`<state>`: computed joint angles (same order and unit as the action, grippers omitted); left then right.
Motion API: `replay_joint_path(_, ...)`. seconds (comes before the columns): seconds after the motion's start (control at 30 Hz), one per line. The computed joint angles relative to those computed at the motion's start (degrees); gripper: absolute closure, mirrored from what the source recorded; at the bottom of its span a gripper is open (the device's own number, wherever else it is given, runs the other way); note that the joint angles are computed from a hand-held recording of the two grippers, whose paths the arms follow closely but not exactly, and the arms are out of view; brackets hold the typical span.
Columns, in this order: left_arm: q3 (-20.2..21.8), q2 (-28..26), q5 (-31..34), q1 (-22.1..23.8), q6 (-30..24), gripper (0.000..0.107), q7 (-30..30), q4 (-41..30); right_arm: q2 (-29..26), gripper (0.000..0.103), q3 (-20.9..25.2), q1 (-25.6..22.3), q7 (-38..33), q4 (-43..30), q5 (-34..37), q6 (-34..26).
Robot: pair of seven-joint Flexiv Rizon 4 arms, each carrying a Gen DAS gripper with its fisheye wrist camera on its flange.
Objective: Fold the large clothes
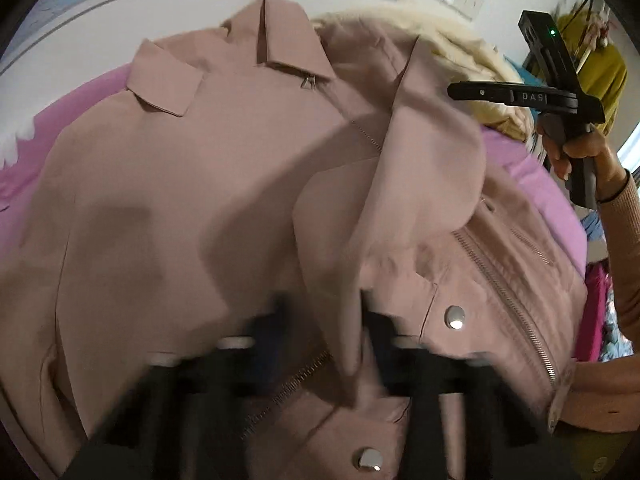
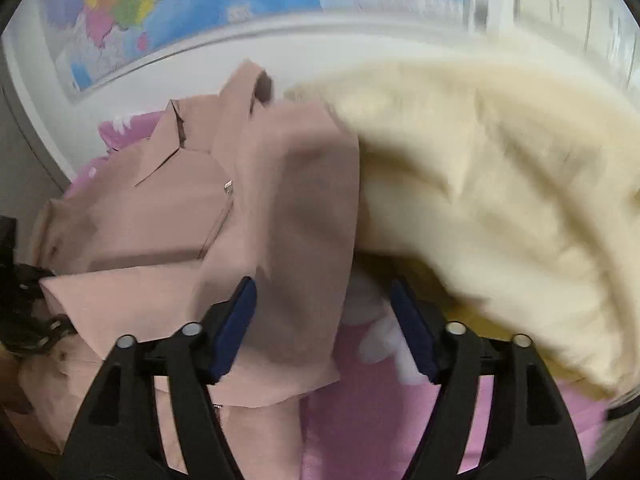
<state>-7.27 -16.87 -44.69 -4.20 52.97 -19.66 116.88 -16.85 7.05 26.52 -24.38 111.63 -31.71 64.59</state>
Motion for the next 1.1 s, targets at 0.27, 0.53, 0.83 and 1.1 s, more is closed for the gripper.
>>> replay_joint_path(0.27, 2.0, -0.6, 2.3, 2.4, -0.8, 0.101, -2.7, -8.7, 0.7, 0.1, -8.9, 3.2, 7.2, 4.6, -0.8, 20.6)
replay_joint_path(0.53, 3.3, -6.4, 17.8, 2.6, 10.0, 0.035, -19.4, -14.1, 0.4, 0.088, -9.1, 2.0, 15.4, 4.6, -8.0, 15.6)
replay_joint_path(0.83, 0.9, -6.2, 17.9, 5.3, 10.9, 0.034, -17.5, -9.1, 0.4, 0.061, -5.3, 2.5, 8.7, -0.4, -19.2, -0.4)
replay_joint_path(1.1, -4.7, -1.7, 3.6, 10.1, 18.8, 0.035, -7.6, -2.9, -3.0, 0.093, -3.2, 0.7, 6.7, -2.3, -11.2, -4.2)
